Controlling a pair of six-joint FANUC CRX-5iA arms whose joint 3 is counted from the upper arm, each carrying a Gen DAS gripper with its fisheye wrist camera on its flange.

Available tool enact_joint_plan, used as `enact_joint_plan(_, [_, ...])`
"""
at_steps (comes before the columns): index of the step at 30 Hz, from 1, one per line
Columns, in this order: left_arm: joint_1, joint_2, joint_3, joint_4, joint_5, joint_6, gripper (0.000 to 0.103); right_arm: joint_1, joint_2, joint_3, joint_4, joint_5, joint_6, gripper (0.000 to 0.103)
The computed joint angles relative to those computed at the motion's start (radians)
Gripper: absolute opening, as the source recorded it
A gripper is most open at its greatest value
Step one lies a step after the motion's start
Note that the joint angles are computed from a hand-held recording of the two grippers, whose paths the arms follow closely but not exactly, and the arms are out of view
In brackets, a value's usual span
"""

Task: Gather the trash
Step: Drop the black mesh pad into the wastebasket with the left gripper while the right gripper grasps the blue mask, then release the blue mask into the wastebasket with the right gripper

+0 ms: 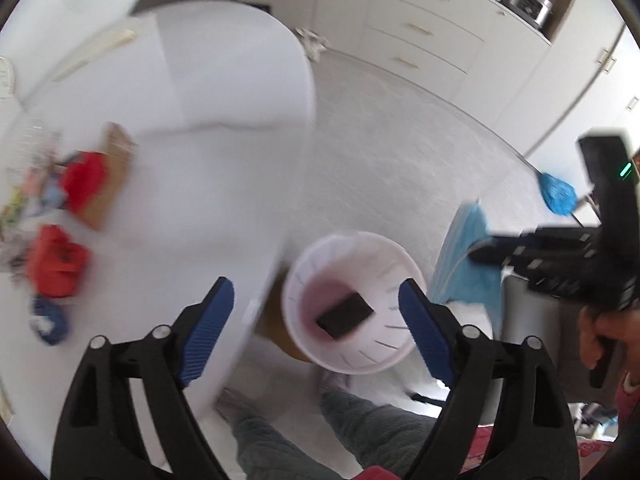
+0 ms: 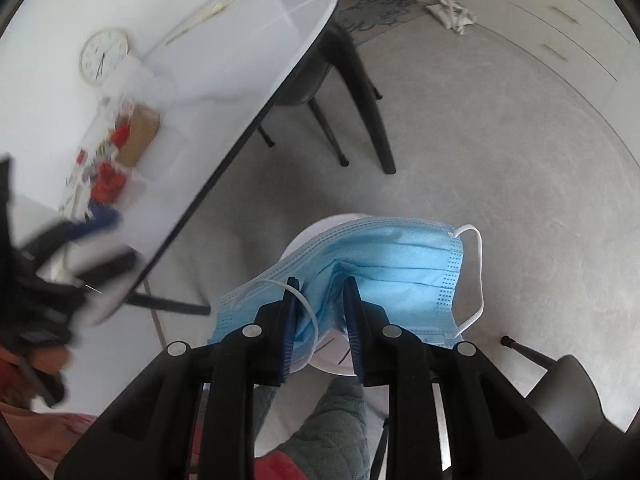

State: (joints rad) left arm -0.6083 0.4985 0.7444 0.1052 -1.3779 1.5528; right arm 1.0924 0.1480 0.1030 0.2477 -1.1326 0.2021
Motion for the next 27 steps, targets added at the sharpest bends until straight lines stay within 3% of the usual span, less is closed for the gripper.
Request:
enact_joint_plan(3, [0.028,-0.059,-0.013,-0.05,-0.008,0.031,0.089,-0.007,0.074,0.051,-0.053,-0.004,0.08,0.042])
enact_joint_plan(5, [0.059,-0.1,-0.029,-0.071,-0.019,0.065,0.093,-0.011,0.119,0.097,-0.08,-0.028,0.113,0.068])
enact_joint_plan(8, [0.104,-0.156,-0.079,-0.088,-0.019,0.111,0.095,-0.008,0.193,0.187,-0.085,-0.103,0.129,0.084])
enact_joint_plan(15, [0.227,-0.243,-0.203,-0.099,0.004,0.132,0.095,0.02,0.264,0.336,0.017,-0.21,0.087,0.097])
enact_joint_plan(22, [0.329,-0.24,-0.291,-0.015,0.054,0.103,0.095,0.039,0.328,0.497,0.108,-0.299,0.043,0.098])
enact_joint_plan(27, [0.333,-0.205,-0.3,-0.012,0.094,0.073,0.095,0.043,0.412,0.662,0.137,-0.384,0.066,0.099])
